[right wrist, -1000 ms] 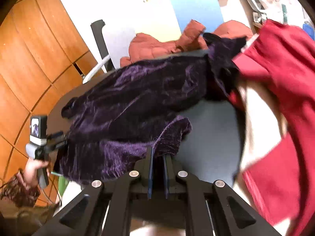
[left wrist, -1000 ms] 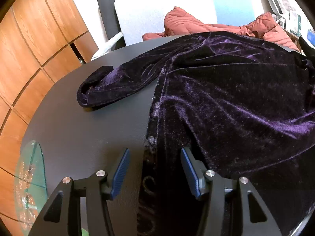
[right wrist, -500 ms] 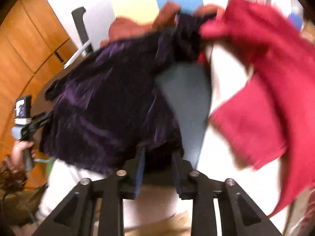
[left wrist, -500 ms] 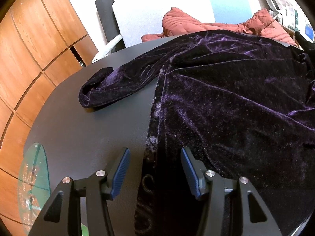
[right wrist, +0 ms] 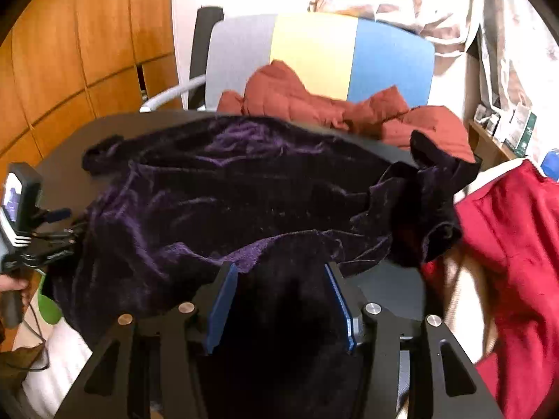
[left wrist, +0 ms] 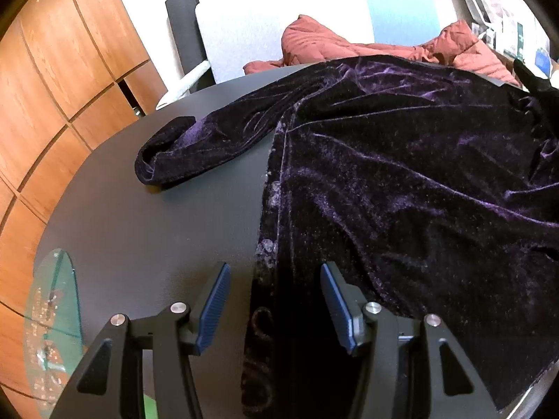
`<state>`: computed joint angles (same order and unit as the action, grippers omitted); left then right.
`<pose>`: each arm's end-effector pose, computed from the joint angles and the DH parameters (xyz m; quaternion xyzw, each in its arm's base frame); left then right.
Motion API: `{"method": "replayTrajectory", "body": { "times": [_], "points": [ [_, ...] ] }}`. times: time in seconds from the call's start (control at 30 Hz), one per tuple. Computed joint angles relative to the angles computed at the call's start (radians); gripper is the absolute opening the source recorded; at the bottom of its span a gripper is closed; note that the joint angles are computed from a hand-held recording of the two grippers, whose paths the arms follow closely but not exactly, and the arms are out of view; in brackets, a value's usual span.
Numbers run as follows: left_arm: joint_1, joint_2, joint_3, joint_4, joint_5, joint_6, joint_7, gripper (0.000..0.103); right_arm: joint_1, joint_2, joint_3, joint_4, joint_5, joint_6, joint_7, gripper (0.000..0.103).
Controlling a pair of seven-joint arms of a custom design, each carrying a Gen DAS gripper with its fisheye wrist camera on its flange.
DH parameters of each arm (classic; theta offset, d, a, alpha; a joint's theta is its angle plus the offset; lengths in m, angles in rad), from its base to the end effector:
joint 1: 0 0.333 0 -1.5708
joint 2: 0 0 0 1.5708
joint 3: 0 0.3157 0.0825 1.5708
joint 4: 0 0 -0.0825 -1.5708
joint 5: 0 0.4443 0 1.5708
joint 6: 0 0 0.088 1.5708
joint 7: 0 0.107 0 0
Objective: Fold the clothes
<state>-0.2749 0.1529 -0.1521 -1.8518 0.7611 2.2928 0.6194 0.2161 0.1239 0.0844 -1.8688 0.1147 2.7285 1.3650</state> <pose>0.6310 -0.2661 0.4493 -0.6990 0.6344 -0.1066 0.3125 0.6676 0.2000 0.5092 -0.7807 0.5095 -0.2082 0.2960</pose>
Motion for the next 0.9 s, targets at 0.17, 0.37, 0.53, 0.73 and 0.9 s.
{"method": "replayTrajectory", "body": {
  "times": [0.17, 0.37, 0.53, 0.73, 0.9],
  "points": [
    [-0.007, 0.001, 0.000, -0.001, 0.025, -0.006, 0.004, 0.055, -0.001, 0.142, 0.009, 0.134, -0.006, -0.037, 0.016, 0.052],
    [0.017, -0.059, -0.007, -0.077, -0.010, 0.063, 0.030, 0.055, -0.003, 0.131, 0.020, 0.078, -0.029, -0.115, 0.057, 0.052],
    [0.067, -0.117, -0.004, -0.134, -0.040, 0.159, 0.000, 0.055, -0.012, -0.007, 0.021, -0.101, 0.020, -0.076, -0.002, 0.056],
    [0.139, -0.051, 0.042, 0.015, 0.010, 0.075, -0.133, 0.056, -0.013, -0.006, 0.008, -0.059, 0.151, -0.055, -0.023, 0.056],
    [0.169, 0.119, 0.098, 0.261, -0.014, -0.010, -0.077, 0.066, 0.003, 0.054, 0.028, 0.025, 0.150, -0.023, 0.001, 0.056]
  ]
}}
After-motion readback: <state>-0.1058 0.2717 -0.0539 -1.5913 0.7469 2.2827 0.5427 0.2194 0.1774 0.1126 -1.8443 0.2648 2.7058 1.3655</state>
